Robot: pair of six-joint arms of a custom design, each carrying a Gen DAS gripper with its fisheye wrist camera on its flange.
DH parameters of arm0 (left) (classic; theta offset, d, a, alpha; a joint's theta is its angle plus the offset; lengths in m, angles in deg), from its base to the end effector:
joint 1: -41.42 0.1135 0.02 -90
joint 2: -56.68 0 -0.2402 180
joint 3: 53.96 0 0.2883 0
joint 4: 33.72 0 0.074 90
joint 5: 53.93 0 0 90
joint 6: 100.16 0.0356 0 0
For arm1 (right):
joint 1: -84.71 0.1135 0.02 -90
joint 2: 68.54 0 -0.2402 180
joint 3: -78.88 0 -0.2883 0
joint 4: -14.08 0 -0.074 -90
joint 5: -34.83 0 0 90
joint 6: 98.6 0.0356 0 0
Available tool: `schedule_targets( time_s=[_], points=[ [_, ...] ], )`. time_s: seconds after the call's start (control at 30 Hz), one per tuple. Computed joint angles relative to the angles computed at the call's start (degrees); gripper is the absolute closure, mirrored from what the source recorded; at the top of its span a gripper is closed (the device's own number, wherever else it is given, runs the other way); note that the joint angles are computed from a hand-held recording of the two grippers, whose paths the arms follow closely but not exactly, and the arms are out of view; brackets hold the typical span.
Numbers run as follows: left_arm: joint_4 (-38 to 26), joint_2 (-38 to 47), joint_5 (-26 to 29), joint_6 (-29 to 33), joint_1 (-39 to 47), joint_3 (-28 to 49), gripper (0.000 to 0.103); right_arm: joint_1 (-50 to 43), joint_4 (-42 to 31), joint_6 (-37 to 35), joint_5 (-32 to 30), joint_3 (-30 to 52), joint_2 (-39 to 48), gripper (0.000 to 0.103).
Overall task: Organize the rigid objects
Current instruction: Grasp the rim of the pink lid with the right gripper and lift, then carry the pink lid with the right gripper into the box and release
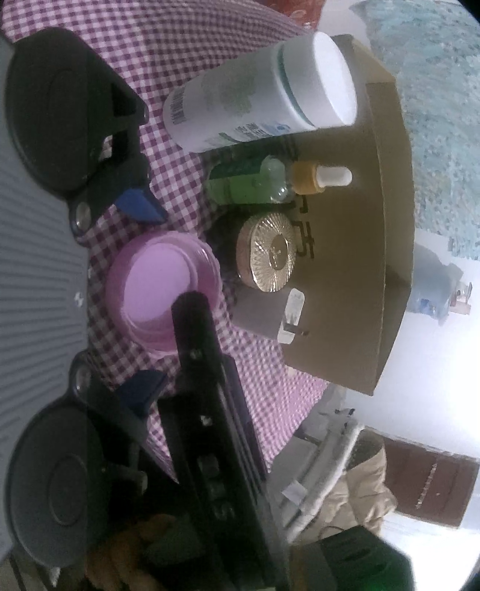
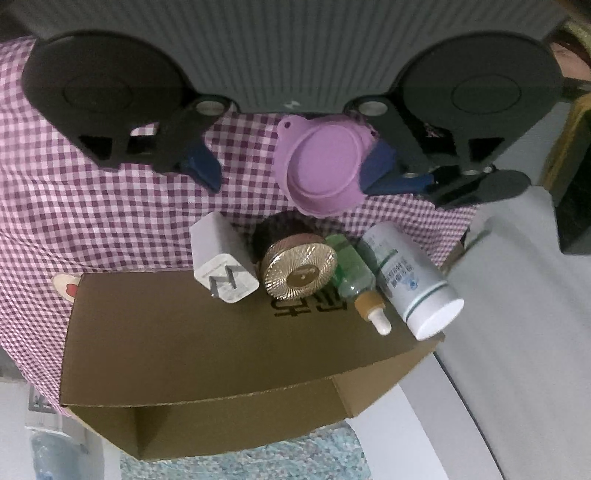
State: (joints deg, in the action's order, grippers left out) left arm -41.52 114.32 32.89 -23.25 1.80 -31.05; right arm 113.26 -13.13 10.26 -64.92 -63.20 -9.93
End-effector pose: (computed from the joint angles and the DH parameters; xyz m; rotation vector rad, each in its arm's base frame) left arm 0.1623 -0.1318 0.0781 0.5104 2.2897 -0.3995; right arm 0.2059 0.1189 0.1357 -0.2898 2.4579 0.5759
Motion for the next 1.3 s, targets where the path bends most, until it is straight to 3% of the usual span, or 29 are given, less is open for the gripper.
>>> schedule_targets(
  time_s=[0.13, 0.23, 0.33, 0.37, 0.47, 0.63, 0.77, 0.83, 0.93, 1.07, 1.2, 1.3],
  points=[
    [1.37, 2.37, -3.53, 0.94, -2.09, 0.52, 0.028, 2.17, 1.78, 0.25, 2.01, 0.05, 2.8, 0.05],
    [2.23, 3.76, -5.02, 0.84, -2.88, 1.14, 0.029, 4.43, 4.38, 0.87, 4.4, -0.61, 4.72, 0.06],
    [3.53, 5.08, -6.15, 0.26, -3.75, 1.48, 0.029, 5.43, 5.08, 1.43, 5.06, -1.26, 4.98, 0.082],
    [3.66, 4.9, -6.62, 0.33, -4.0, 1.33, 0.029, 5.63, 5.1, 1.67, 5.46, -1.52, 4.77, 0.085],
    [2.82, 2.53, -8.7, -0.21, -5.83, 1.06, 0.029, 6.68, 3.7, 2.08, 7.2, -1.91, 2.87, 0.089],
    [-6.93, -11.76, -14.46, 1.11, -9.03, 0.93, 0.029, 10.0, -2.47, 1.35, 11.51, -1.04, -6.42, 0.089],
    [-12.22, -19.7, -17.76, 5.57, -8.46, 3.71, 0.029, 11.57, -4.77, -1.62, 14.8, 3.27, -10.52, 0.088],
    [-12.34, -19.13, -17.08, 9.09, -5.96, 6.75, 0.029, 10.08, -4.05, -4.64, 13.57, 6.83, -9.07, 0.088],
    [-12.2, -12.65, -11.46, 13.31, 1.12, 14.26, 0.029, 6.54, -3.38, -9.06, 10.18, 13.55, -3.87, 0.088],
    [-13.89, 1.79, -1.47, 15.71, 10.9, 27.37, 0.029, -1.09, -4.25, -12.78, 1.37, 26.26, 9.26, 0.087],
    [-21.99, 19.53, 8.94, 16.49, 20.08, 45.05, 0.029, -7.68, -11.12, -12.38, -7.91, 44.71, 27.79, 0.087],
    [-28.29, 32.63, 12.4, 16.75, 23.06, 57.87, 0.029, -9.74, -17.22, -11.26, -10.86, 58.02, 40.34, 0.087]
  ],
)
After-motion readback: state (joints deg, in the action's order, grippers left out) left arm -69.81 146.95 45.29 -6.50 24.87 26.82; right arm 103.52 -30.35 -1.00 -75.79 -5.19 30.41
